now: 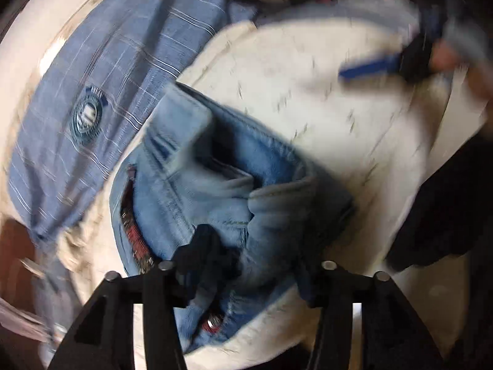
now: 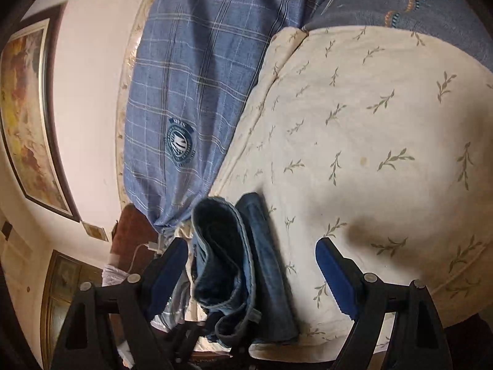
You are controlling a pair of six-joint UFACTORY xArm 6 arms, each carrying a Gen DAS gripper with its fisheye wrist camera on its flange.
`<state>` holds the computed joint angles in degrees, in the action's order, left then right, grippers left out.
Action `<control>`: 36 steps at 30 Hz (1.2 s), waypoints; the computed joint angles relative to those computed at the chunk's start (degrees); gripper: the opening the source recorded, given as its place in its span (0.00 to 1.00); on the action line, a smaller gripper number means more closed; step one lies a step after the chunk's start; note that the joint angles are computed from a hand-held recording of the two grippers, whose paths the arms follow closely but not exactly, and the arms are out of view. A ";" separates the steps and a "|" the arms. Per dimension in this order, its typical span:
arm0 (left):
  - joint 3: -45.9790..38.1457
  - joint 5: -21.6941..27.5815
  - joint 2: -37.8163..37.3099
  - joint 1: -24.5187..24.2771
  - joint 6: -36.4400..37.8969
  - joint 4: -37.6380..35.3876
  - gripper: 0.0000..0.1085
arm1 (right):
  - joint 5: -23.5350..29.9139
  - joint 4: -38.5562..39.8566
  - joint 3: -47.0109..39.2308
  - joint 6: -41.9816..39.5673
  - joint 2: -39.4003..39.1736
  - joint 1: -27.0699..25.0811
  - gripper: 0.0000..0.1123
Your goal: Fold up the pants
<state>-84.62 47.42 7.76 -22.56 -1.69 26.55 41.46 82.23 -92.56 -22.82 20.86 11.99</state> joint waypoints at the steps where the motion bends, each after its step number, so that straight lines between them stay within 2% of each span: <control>1: 1.79 -2.03 -2.59 1.29 1.38 -6.00 0.55 | -0.28 -1.35 -0.54 0.06 0.13 0.42 0.78; 3: 4.65 -5.54 -7.19 3.46 2.84 -17.99 0.61 | -1.17 -4.02 -0.32 -0.17 -0.27 1.13 0.79; 4: 6.94 -7.85 -9.53 4.79 4.49 -23.34 0.67 | -3.35 -6.43 0.05 0.08 -0.50 1.91 0.79; 5: 10.05 -11.47 -12.45 6.75 3.98 -27.50 0.73 | -3.13 -7.67 -0.18 0.32 -0.40 2.31 0.79; 7: 14.46 -17.12 -15.41 10.18 -0.45 -28.89 0.79 | -0.52 -8.19 -1.01 -0.20 -0.30 2.72 0.79; 8: 14.99 -17.96 -15.46 11.67 -4.26 -27.04 0.79 | 0.41 -8.55 -1.61 -0.85 -0.29 3.26 0.79; 9: 14.55 -16.73 -14.62 13.53 -8.50 -25.26 0.79 | 1.43 -10.46 -2.71 -1.07 -0.04 4.08 0.79; 11: 13.16 -15.00 -12.18 15.09 -11.15 -24.92 0.79 | 3.42 -15.28 -5.07 0.36 0.79 5.59 0.79; 14: 11.50 -13.59 -8.49 15.82 -10.20 -27.65 0.79 | 4.87 -28.15 -11.84 8.43 4.52 8.00 0.79; 16: 11.12 -12.23 -6.86 15.77 -10.59 -28.56 0.80 | 8.12 -35.70 -18.72 13.50 9.12 8.62 0.78; 17: 11.18 -11.94 -6.81 15.97 -9.86 -29.63 0.81 | 11.96 -39.44 -22.65 15.74 11.32 8.85 0.57; 18: 11.71 -12.70 -6.69 15.85 -8.94 -31.08 0.82 | 13.41 -41.42 -24.19 16.18 11.82 9.31 0.19; 20: 13.06 -14.61 -7.09 15.68 -8.65 -32.72 0.86 | 10.55 -51.80 -22.34 17.22 8.41 12.17 0.13; 23: 13.42 -13.99 -7.52 15.76 -7.31 -35.20 0.86 | 9.79 -66.37 -21.03 20.87 5.30 15.97 0.12; 25: 13.47 -14.50 -8.12 16.28 -7.15 -36.38 0.86 | 10.97 -72.07 -19.97 24.24 5.91 16.33 0.12; 26: 13.15 -16.14 -8.02 16.67 -8.65 -35.28 0.86 | 11.06 -71.31 -19.27 25.62 6.48 15.62 0.12; 28: 14.61 -19.63 -9.40 16.56 -12.99 -29.59 0.86 | 10.05 -64.80 -17.22 25.69 7.38 13.51 0.13; 29: 13.85 -18.94 -8.83 16.36 -15.16 -25.32 0.86 | 9.35 -62.44 -16.17 24.74 7.02 12.96 0.14; 31: 10.28 -13.12 -5.03 14.62 -15.15 -18.22 0.86 | 8.17 -61.69 -14.81 23.55 5.93 12.98 0.16; 34: 10.47 -13.11 -4.69 13.69 -17.39 -15.18 0.86 | 8.87 -59.44 -13.77 20.55 5.28 12.27 0.18; 36: 10.85 -13.65 -5.03 13.21 -18.36 -12.31 0.86 | 11.13 -55.10 -14.13 20.90 4.71 10.48 0.30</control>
<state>-73.76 33.77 2.72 -9.35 -20.05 14.24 52.59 27.14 -106.69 -1.92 25.57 22.47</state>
